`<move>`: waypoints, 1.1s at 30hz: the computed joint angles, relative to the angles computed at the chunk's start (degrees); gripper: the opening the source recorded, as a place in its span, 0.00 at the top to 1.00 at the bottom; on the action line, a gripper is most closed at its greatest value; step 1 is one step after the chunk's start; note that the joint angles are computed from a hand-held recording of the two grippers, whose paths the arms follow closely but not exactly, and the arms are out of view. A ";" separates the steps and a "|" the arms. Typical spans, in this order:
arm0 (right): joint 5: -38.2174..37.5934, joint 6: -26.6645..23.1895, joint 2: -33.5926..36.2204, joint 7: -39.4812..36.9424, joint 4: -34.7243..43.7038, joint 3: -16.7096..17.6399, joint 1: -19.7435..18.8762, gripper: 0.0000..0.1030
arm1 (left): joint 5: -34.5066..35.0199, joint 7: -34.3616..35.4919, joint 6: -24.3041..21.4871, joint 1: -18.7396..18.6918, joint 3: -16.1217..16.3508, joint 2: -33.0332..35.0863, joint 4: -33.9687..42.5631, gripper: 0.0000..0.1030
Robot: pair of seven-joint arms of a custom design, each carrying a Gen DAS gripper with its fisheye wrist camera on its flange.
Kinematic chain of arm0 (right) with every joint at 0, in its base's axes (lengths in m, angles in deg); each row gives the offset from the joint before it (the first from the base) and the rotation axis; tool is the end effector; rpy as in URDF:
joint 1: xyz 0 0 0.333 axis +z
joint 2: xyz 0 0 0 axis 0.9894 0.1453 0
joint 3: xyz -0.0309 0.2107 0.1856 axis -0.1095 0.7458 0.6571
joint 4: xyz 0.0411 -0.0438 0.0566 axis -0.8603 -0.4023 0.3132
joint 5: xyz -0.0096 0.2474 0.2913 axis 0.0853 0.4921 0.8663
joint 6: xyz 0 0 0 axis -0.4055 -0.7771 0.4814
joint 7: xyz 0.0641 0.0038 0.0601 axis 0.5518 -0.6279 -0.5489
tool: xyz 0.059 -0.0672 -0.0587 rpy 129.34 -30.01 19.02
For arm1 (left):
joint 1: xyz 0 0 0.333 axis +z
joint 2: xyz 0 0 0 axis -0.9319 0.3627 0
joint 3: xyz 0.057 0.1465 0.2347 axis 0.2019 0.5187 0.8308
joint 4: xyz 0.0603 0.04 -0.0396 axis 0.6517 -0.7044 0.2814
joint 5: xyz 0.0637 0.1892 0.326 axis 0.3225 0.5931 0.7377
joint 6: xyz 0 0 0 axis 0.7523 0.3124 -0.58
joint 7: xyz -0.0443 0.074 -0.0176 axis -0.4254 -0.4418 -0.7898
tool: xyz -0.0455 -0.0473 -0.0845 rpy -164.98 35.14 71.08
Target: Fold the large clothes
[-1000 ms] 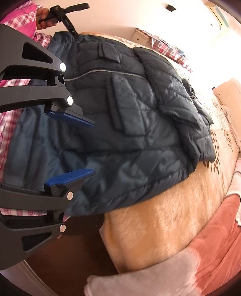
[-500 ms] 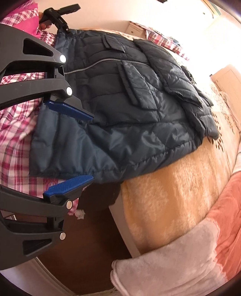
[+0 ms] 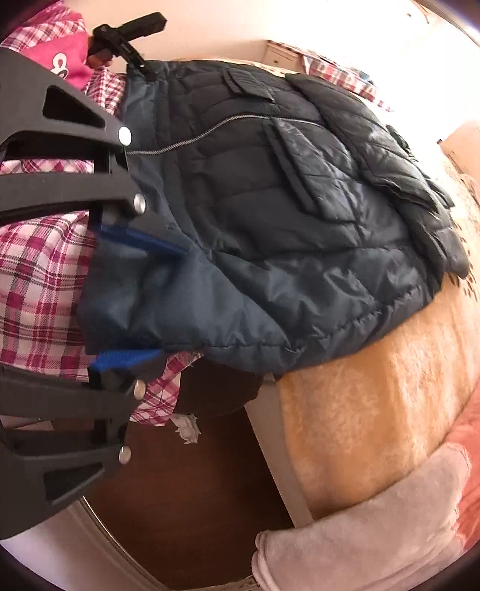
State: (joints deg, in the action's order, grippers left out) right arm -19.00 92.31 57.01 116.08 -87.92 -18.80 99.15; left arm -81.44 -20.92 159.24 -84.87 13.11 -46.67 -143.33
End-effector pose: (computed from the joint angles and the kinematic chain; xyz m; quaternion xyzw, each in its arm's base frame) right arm 0.5549 0.2409 0.4223 -0.7240 0.6631 0.0372 0.1861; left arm 0.3753 -0.2475 0.3393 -0.8101 0.5275 -0.2538 0.0338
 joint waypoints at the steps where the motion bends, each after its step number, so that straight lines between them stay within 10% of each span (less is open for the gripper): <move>1: 0.43 -0.25 0.18 -0.28 0.06 0.04 -0.09 0.71 | 0.84 -0.61 0.22 0.55 -0.56 0.23 0.12 0.38; 7: 8.68 1.13 -1.03 -4.27 -2.70 -0.05 -1.89 0.74 | 0.86 -2.30 4.27 0.54 -0.68 -0.66 -1.94 0.75; 10: 14.53 2.59 -1.67 -4.20 -4.67 -0.44 -2.88 0.41 | 0.89 -3.99 5.86 1.52 -1.93 -1.51 -2.84 0.84; 19: 14.82 5.09 -3.35 -11.35 -6.81 0.04 -2.29 0.87 | 9.12 -10.17 -0.61 5.15 -5.84 -4.34 0.09 0.90; 33: 49.12 11.46 -9.15 -33.43 -8.24 -1.57 -1.60 0.91 | 15.55 -15.62 2.23 11.58 -10.75 -15.63 -0.97 0.91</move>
